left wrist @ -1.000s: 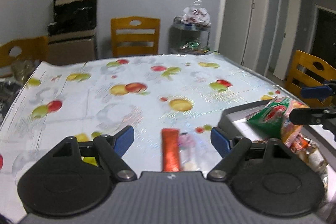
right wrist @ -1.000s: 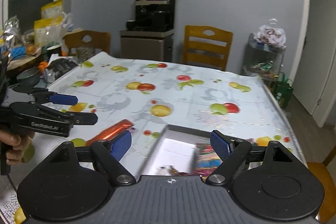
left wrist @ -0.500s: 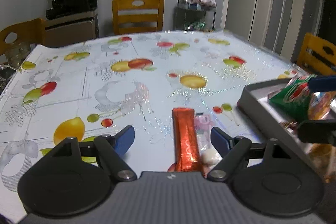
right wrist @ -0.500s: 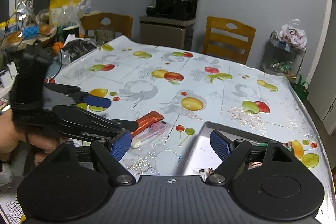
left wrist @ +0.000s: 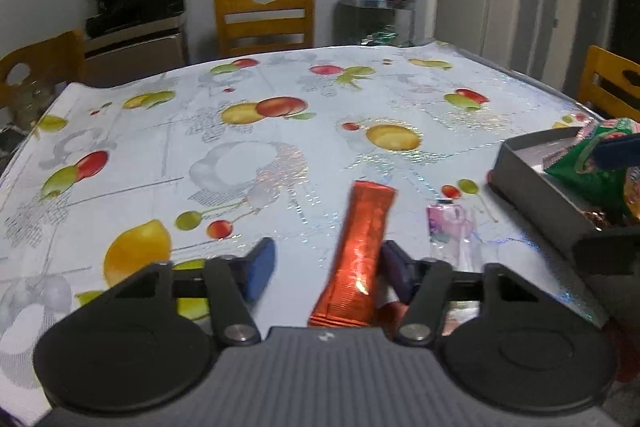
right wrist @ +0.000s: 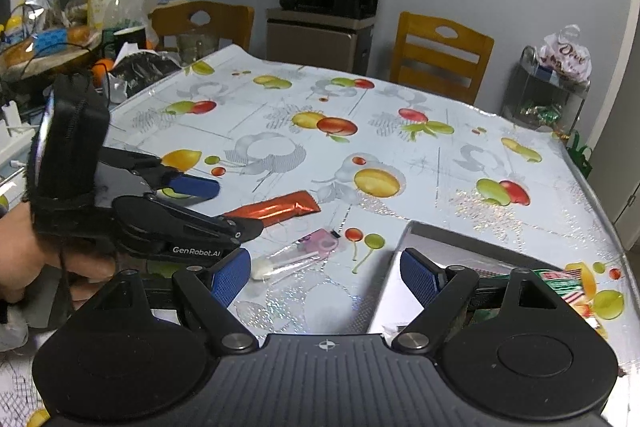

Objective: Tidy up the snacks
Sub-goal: 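Grasp orange candy stick with left tool while right tool grasps pink-capped candy tube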

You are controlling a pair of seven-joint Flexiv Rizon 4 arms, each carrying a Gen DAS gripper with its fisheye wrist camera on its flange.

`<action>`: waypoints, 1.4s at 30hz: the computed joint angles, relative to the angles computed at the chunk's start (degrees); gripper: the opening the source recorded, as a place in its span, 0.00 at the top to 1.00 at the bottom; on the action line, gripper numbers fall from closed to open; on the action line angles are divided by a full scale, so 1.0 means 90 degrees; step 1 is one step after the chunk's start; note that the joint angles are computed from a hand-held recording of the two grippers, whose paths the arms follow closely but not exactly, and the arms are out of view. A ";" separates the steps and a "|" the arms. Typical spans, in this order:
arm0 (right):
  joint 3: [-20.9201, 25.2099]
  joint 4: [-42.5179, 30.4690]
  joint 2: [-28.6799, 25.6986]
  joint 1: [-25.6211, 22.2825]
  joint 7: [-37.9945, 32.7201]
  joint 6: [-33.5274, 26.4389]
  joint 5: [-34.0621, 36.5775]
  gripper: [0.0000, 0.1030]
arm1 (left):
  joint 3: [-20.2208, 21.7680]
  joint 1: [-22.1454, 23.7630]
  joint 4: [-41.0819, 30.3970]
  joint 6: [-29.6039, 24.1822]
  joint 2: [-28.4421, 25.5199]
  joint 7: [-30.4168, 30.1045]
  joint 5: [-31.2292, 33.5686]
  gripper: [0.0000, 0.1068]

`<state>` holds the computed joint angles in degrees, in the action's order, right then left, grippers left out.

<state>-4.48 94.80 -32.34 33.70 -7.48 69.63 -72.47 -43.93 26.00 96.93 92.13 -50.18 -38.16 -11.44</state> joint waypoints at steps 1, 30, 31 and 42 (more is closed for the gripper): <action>0.0037 -0.0063 -0.0057 -0.0018 -0.0036 -0.0004 0.0117 0.21 | -0.0088 0.0058 -0.0011 -0.0059 -0.0037 0.0096 0.0053 0.52; 0.0063 -0.1723 -0.1212 0.0635 -0.2011 -0.1612 0.2795 0.26 | -0.0513 0.0953 0.0361 -0.0067 -0.0032 0.0225 -0.0044 0.82; 0.0051 -0.1740 -0.1226 0.0652 -0.2037 -0.1643 0.2831 0.26 | -0.0534 0.0984 0.0377 -0.0081 -0.0034 0.0212 -0.0038 0.82; -0.0053 -0.2037 -0.1487 0.0744 -0.2101 -0.1554 0.3010 0.34 | -0.0618 0.1106 0.0489 -0.0103 -0.0010 0.0122 0.0037 0.82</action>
<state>-4.95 76.46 -45.72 40.40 -26.39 55.65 -45.38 -49.50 35.95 101.33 91.20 -50.27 -37.06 -11.11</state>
